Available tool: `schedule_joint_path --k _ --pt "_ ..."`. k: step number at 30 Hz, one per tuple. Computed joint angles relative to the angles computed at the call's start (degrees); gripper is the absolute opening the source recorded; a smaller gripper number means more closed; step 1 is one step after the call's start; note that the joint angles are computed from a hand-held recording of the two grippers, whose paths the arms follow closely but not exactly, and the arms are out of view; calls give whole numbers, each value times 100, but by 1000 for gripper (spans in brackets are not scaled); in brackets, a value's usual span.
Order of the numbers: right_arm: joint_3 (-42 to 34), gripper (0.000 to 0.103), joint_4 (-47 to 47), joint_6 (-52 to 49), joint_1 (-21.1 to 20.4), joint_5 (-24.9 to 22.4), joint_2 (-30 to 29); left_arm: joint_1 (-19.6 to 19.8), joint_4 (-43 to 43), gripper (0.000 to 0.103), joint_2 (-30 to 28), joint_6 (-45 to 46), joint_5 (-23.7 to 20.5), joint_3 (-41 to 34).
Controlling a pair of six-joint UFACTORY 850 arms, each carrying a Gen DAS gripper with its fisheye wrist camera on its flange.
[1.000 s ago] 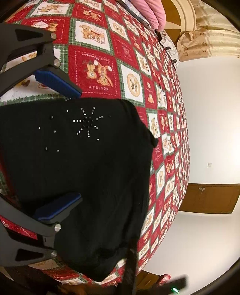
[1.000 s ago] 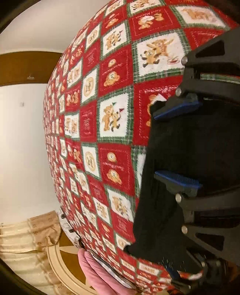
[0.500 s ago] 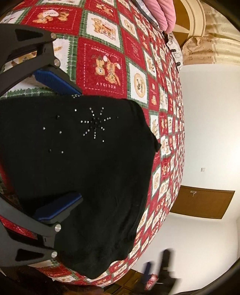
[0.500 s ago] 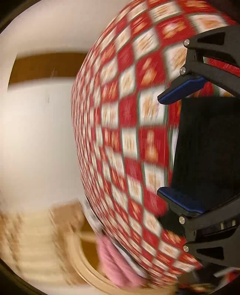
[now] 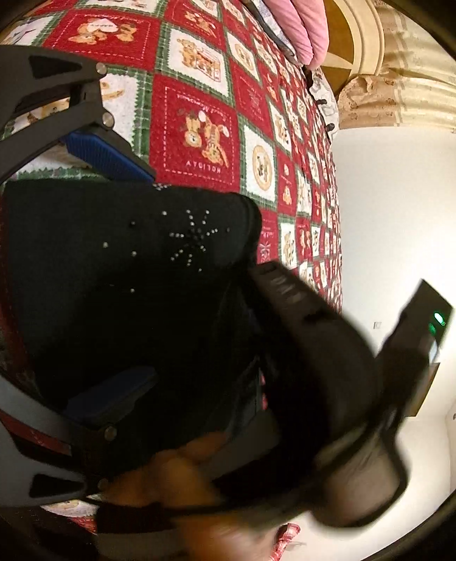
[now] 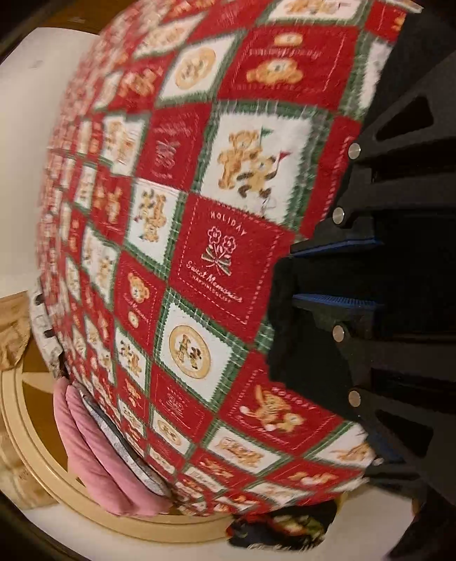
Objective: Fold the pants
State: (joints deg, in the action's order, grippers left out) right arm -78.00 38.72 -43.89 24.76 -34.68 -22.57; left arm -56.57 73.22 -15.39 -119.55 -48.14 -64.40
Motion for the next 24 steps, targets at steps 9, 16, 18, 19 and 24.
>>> schedule_joint_path --k 9,16,18,19,24 --pt "-136 24 1007 -794 -240 -333 -19 -61 -74 103 28 -133 -100 22" --pt "-313 24 1427 -1992 -233 -1439 146 -100 535 103 735 -582 290 723" --pt "-400 24 752 -1917 23 -1410 82 -101 898 103 824 -903 178 811" --pt "-398 24 356 -1866 185 -1226 76 -30 992 103 848 -943 340 818" --pt "-581 42 -428 -1567 407 -1043 -100 313 579 103 645 -767 1132 679"
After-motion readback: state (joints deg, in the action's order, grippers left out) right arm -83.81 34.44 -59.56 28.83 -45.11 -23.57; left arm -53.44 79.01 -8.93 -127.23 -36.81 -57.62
